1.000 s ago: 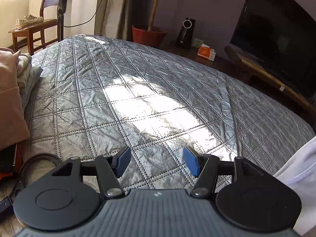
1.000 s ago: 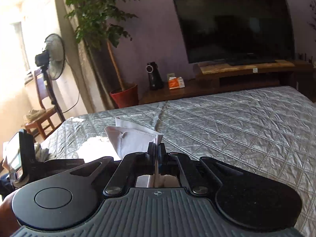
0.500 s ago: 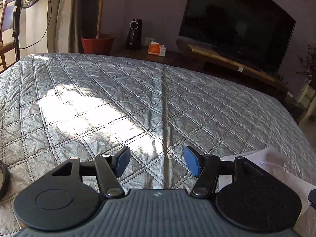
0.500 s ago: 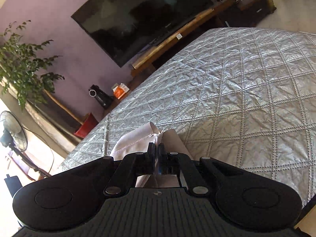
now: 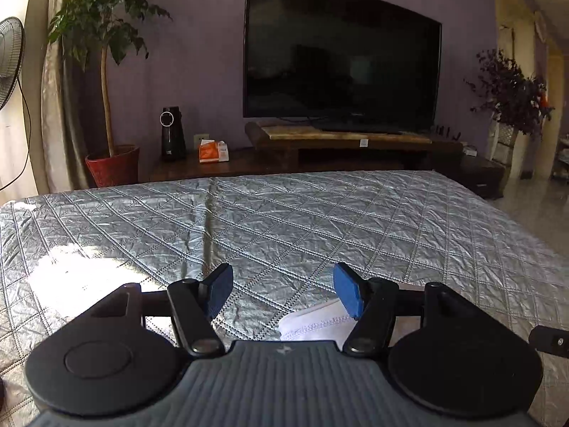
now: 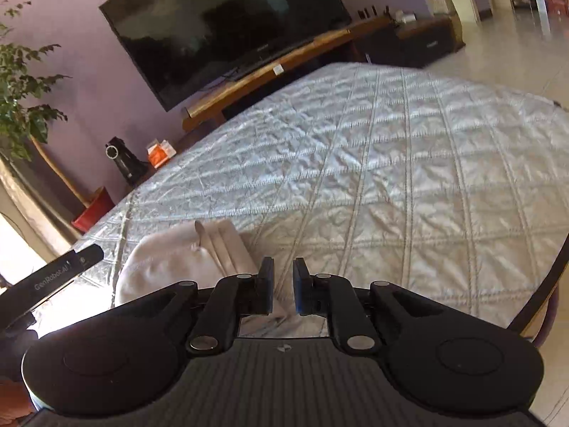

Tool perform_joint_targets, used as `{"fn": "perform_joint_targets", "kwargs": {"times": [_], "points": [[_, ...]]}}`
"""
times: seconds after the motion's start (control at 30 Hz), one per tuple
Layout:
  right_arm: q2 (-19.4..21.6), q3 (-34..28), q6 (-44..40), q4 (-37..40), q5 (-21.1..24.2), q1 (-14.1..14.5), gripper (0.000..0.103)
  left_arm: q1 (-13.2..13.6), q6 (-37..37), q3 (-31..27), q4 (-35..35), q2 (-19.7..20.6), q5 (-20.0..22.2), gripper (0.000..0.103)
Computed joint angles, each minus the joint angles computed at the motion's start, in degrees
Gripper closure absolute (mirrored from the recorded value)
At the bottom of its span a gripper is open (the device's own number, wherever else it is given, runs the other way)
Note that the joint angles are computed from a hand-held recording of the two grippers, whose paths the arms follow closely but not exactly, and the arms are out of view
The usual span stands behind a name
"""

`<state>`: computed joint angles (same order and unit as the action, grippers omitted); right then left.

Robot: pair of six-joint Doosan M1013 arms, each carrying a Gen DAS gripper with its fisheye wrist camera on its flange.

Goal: Fold clothes

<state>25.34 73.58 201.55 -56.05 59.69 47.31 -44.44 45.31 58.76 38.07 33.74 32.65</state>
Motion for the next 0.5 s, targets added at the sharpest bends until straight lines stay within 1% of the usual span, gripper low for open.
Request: {"fn": "perform_joint_targets", "kwargs": {"times": [0.07,0.1,0.13,0.17,0.2,0.23,0.27,0.3,0.33,0.37,0.4,0.43,0.5], "points": [[-0.5,0.2,-2.0,-3.3,-1.7,0.0,0.085,0.1,0.7,0.3,-0.3,-0.3,-0.4,0.043],[-0.8,0.3,-3.0,-5.0,-2.6,-0.1,0.079,0.2,1.8,0.2,-1.0,-0.3,0.0,0.042],[-1.0,0.3,-4.6,-6.0,-4.3,-0.3,0.062,0.3,4.1,-0.1,-3.5,-0.2,0.6,0.041],[-1.1,-0.1,-9.0,-4.3,-8.8,-1.3,0.054,0.5,6.4,-0.4,-5.8,-0.1,1.3,0.042],[-1.1,-0.7,-13.6,-1.9,-13.2,-2.4,0.049,0.7,7.6,-0.6,-7.7,0.0,2.0,0.042],[-0.8,-1.4,-17.7,1.2,-17.1,-3.5,0.050,0.8,8.4,-0.8,-9.2,0.1,2.4,0.042],[-0.1,-2.7,-23.5,6.9,-20.4,-4.9,0.051,0.9,9.4,-0.9,-10.2,0.1,2.9,0.042],[0.6,-4.3,-29.7,13.5,-22.2,-6.0,0.055,1.0,10.4,-1.0,-11.1,0.2,3.4,0.042],[1.3,-5.3,-35.6,19.5,-23.7,-7.0,0.063,1.1,10.9,-1.1,-11.5,0.3,4.1,0.042],[2.0,-6.3,-40.5,24.1,-24.4,-7.8,0.070,1.1,11.9,-1.5,-11.9,0.5,5.2,0.042],[2.8,-7.6,-44.1,26.6,-23.6,-8.0,0.083,1.1,12.8,-1.9,-12.3,0.7,6.2,0.042],[3.7,-9.0,-47.5,28.9,-22.7,-8.3,0.087,1.2,13.7,-1.7,-13.0,0.6,6.1,0.043],[5.1,-10.8,-52.3,33.5,-20.7,-9.0,0.087,1.3,15.8,-1.7,-14.3,0.8,6.7,0.043]]}}
